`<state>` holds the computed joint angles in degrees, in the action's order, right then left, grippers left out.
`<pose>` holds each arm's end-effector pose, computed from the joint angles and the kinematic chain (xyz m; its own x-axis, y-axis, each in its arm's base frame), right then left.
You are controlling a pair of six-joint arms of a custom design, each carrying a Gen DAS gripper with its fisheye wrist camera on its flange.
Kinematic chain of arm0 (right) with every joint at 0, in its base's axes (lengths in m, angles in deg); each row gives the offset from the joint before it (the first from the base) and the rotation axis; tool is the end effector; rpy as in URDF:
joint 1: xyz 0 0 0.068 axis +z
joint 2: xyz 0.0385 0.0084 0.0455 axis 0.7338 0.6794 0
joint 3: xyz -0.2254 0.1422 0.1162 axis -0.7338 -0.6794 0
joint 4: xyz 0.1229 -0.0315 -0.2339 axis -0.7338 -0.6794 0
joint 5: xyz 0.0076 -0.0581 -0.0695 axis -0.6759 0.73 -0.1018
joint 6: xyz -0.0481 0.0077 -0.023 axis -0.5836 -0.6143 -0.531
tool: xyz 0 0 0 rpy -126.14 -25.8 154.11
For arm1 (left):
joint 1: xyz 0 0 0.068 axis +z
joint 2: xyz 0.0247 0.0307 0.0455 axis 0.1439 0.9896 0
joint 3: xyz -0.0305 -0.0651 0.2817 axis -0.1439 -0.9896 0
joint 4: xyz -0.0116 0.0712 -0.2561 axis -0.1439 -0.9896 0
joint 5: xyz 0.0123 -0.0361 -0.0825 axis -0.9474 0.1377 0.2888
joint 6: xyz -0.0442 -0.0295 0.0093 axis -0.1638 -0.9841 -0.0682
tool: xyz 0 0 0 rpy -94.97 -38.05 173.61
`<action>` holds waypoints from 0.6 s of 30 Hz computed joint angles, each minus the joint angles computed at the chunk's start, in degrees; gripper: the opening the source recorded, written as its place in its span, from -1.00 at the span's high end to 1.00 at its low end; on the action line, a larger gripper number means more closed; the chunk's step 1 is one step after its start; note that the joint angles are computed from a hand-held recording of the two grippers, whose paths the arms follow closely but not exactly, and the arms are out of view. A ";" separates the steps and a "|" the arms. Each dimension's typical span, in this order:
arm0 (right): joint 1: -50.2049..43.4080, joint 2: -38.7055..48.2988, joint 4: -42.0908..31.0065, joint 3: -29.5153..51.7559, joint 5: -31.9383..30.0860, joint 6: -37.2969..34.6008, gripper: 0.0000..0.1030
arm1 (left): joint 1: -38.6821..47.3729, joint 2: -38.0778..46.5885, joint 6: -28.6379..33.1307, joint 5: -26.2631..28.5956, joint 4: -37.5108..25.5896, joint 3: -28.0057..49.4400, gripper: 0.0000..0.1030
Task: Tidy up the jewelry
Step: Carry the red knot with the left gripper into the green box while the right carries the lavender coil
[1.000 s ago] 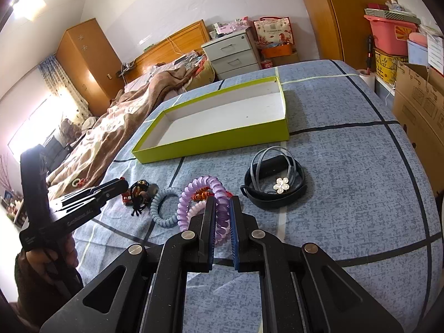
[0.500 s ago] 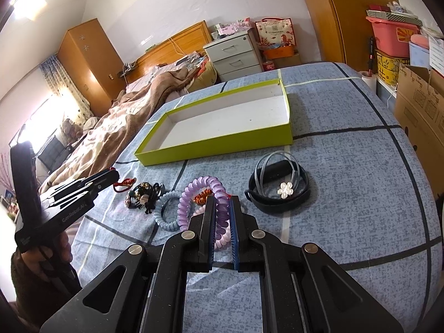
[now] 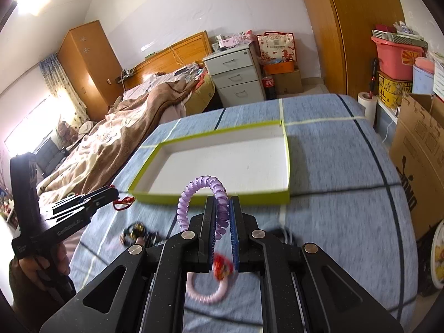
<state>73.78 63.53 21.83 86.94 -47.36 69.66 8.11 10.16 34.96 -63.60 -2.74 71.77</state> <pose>0.2575 0.1217 0.1550 -0.6433 0.2586 -0.7206 0.0293 0.9488 0.3144 0.3358 -0.0146 0.1742 -0.6607 0.2199 -0.7177 0.4247 0.8979 -0.1159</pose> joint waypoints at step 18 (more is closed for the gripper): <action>-13.20 21.51 -11.41 24.47 -6.30 -9.28 0.81 | -2.17 20.87 -3.07 -1.43 -7.44 24.46 0.64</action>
